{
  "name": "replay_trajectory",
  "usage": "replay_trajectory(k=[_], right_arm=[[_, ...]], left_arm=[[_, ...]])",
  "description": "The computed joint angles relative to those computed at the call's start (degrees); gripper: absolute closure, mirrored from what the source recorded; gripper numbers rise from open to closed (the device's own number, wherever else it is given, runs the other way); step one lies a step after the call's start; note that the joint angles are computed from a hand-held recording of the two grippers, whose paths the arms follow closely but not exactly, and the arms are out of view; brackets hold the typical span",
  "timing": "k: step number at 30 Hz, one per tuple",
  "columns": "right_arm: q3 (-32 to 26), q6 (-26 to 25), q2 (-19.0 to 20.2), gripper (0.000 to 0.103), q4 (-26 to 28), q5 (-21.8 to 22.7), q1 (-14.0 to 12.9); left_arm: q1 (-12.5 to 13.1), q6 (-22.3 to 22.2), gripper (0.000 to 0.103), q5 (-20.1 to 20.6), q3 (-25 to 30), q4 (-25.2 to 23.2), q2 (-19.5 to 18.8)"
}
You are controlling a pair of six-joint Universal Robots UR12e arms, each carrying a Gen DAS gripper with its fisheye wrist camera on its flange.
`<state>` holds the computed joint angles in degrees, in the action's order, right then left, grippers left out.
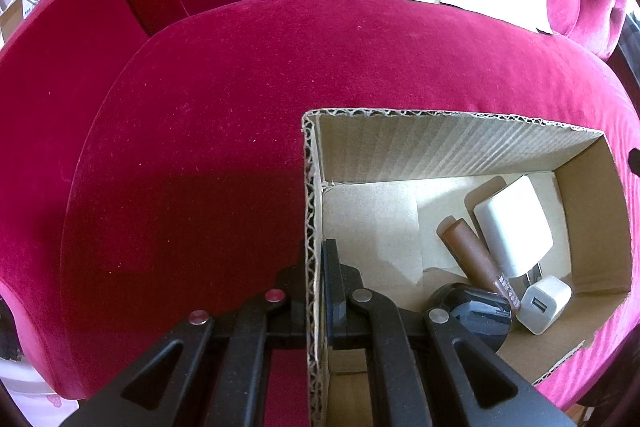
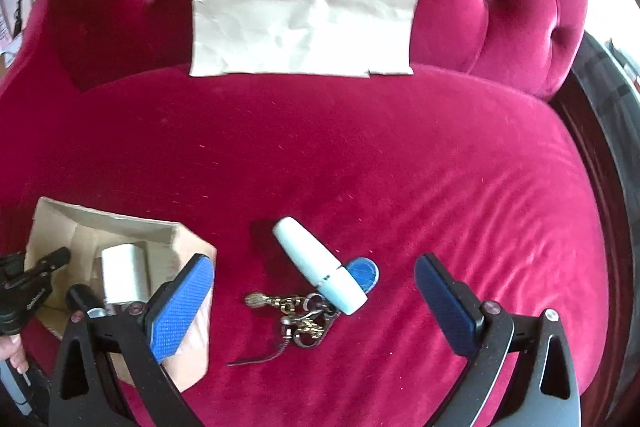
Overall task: Organize rigid objects
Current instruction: 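Move the right gripper to the white-and-blue tube and grasp it, then lift the white-and-blue tube with the right gripper and carry it toward the box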
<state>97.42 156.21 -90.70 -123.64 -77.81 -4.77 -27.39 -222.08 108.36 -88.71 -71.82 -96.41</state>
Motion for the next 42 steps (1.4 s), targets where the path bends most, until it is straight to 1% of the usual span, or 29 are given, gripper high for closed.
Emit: replay_trajectory(k=[5, 14, 17, 20, 21, 22, 23, 24, 25, 28, 36, 42], right_arm=[[-0.02, -0.37, 1.51, 0.0, -0.36, -1.61, -0.29], [-0.32, -0.59, 3.2, 0.0, 0.34, -1.82, -0.26], [-0.23, -0.96, 3.23, 0.002, 0.44, -1.41, -0.08], [-0.44, -1.96, 3.48, 0.016, 1.23, -2.04, 0.43], [-0.43, -2.25, 3.47, 0.025, 1.44, -2.42, 0.59], [-0.37, -2.59, 3.48, 0.04, 1.53, -3.11, 0.85], [-0.27, -2.68, 3.46, 0.052, 1.32, -3.89, 1.06], [-0.15, -2.86, 3.38, 0.067, 1.41, -4.02, 1.15], [0.0, -2.9, 3.28, 0.07, 1.15, -4.39, 1.27], [0.14, -2.88, 3.01, 0.073, 1.11, -4.2, 1.26], [-0.14, -1.95, 2.12, 0.075, 1.81, -4.79, 1.04], [-0.1, -0.87, 0.76, 0.076, 2.84, -3.63, 0.27]], left_arm=[[-0.1, -0.01, 0.099, -0.09, -0.06, -0.01, 0.04], [-0.02, 0.33, 0.099, 0.0, 0.19, -0.15, -0.14], [-0.01, 0.31, 0.099, -0.05, 0.21, -0.13, -0.15], [0.03, 0.31, 0.099, -0.09, 0.17, -0.07, -0.13], [0.02, 0.3, 0.099, -0.09, 0.17, -0.07, -0.14], [0.03, 0.31, 0.099, -0.1, 0.16, -0.04, -0.12], [0.07, 0.37, 0.099, -0.13, 0.13, 0.0, -0.11], [0.07, 0.35, 0.099, -0.14, 0.14, 0.0, -0.11], [0.08, 0.36, 0.099, -0.13, 0.17, -0.04, -0.11], [0.1, 0.31, 0.099, -0.22, 0.2, -0.06, -0.12], [0.17, 0.34, 0.099, -0.27, 0.21, -0.15, 0.02], [0.17, 0.34, 0.099, -0.27, 0.2, -0.12, 0.02]])
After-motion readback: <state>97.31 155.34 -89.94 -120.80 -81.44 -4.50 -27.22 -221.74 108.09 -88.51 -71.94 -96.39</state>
